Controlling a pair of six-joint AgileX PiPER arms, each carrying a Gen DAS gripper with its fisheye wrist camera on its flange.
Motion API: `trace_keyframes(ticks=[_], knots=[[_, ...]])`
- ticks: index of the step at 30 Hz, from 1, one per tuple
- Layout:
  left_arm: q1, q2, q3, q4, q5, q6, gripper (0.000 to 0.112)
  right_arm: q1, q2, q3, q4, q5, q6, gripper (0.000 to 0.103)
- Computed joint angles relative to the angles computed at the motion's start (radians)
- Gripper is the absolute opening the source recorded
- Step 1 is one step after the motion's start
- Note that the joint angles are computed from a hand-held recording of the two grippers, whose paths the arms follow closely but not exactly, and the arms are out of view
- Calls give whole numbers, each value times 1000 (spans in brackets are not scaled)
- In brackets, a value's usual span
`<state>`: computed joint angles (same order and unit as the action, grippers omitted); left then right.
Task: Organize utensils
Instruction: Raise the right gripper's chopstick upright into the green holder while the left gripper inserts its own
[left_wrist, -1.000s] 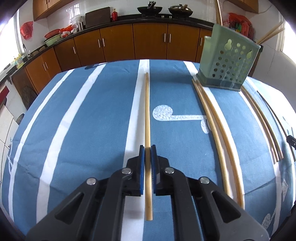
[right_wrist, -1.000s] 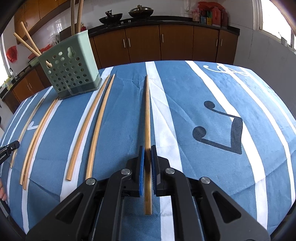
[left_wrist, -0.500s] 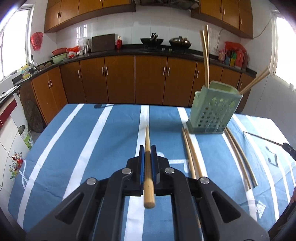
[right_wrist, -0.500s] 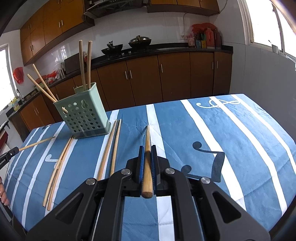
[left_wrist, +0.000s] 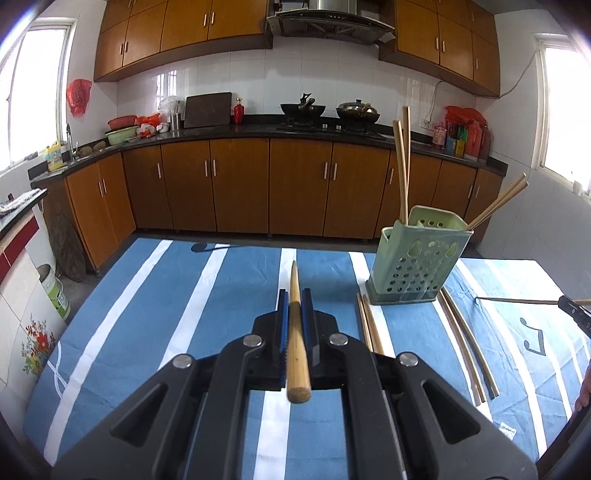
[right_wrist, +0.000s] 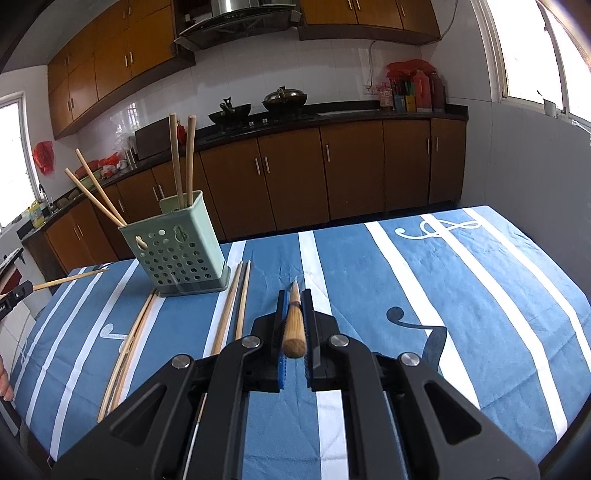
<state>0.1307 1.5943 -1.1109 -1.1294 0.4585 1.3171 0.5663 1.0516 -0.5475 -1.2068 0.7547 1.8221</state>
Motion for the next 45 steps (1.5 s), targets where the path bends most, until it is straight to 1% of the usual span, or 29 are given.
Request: trace_keyframes(ticks=[5, 11, 15, 22, 26, 30, 32, 34, 37, 40, 41, 43, 45], knots=[[12, -25, -19, -16, 27, 19, 8, 8, -3, -29, -3, 12, -27, 8], [7, -38, -35, -13, 33, -1, 8, 20, 4, -51, -15, 21, -28, 8], [14, -47, -64, 4, 88, -38, 8, 36, -13, -82, -21, 46, -56, 8], [30, -79, -151, -3, 213, -89, 8, 42, -64, -175, -33, 28, -124, 8], [2, -80, -226, 6, 250, -142, 8, 47, -60, -258, -73, -2, -137, 8], [-42, -67, -311, 1, 267, -204, 8, 54, -18, -348, -179, -25, -89, 8], [-74, -59, -349, -10, 249, -234, 8, 42, 13, -381, -249, -43, -42, 8], [-115, -42, -391, -13, 213, -269, 8, 18, 48, -404, -310, -60, 6, 8], [-174, -8, -445, 14, 141, -324, 8, -42, 110, -434, -379, -108, 77, 8], [-237, 54, -498, 46, 56, -371, 8, -105, 172, -454, -451, -161, 161, 8], [-263, 84, -514, 56, 12, -381, 8, -134, 199, -464, -471, -188, 189, 8], [-292, 128, -533, 50, -36, -378, 8, -175, 236, -480, -480, -235, 214, 8], [-312, 169, -554, 66, -62, -399, 8, -213, 273, -495, -463, -281, 217, 8]])
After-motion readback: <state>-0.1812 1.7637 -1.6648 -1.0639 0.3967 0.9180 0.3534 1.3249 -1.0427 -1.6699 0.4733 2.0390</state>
